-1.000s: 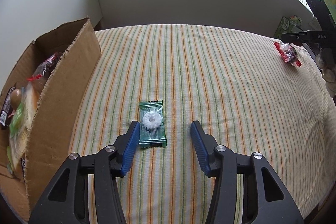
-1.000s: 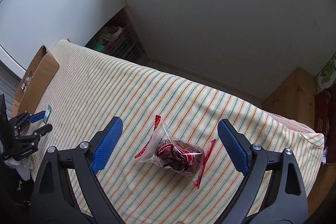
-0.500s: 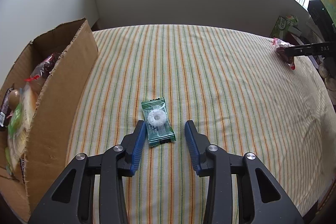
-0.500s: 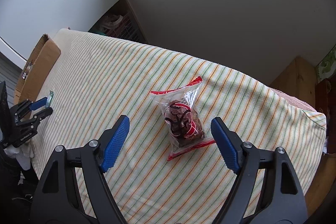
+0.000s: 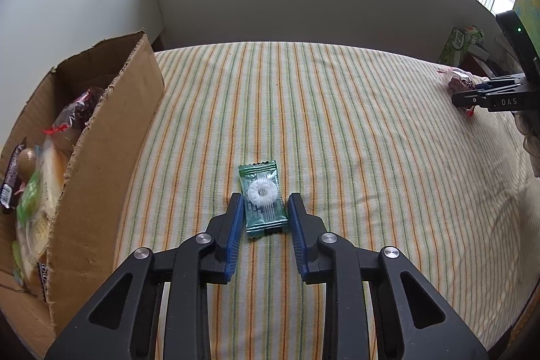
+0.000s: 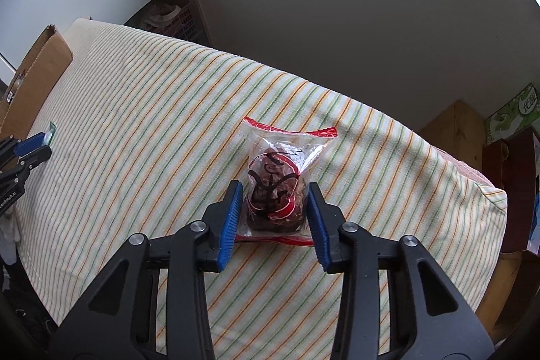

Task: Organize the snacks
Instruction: 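Grasp the green mint packet with the left gripper while the right grasps the red-edged chocolate bag, then carry both packets over the box and open both grippers to drop them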

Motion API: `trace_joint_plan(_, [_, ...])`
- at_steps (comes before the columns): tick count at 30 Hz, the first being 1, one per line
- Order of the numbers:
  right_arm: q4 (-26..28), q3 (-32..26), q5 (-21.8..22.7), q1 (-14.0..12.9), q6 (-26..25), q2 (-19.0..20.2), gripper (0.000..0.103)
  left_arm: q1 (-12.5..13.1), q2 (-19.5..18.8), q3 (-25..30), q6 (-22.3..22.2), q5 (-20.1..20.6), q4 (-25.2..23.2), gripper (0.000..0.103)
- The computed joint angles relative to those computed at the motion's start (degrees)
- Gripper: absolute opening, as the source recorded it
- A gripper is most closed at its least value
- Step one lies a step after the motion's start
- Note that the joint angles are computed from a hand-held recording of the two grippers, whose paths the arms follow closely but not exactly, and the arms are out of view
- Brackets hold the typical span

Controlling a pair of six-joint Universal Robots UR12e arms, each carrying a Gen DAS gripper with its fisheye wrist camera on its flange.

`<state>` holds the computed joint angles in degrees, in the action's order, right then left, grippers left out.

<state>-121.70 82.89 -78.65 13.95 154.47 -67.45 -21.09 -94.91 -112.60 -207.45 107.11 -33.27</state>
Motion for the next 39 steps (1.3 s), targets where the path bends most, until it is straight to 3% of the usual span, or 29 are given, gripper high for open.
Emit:
trace_joint_plan(21, [-0.67,2.58,0.28,0.53,0.33,-1.95,0.035,-1.22,-1.15,0.78,1.71,1.46,0.34,0.023])
trace_joint_plan(29, [-3.28,7.01,4.62,0.0,2.92,-5.82,0.034,-2.18,1.14,-1.51,0.3,0.67,2.56,0.023])
trace_joint_plan(39, [-5.19,10.6,4.67,2.19,4.34,-10.36,0.034,-2.77,6.06,-5.52,0.17,-0.24,5.52,0.023])
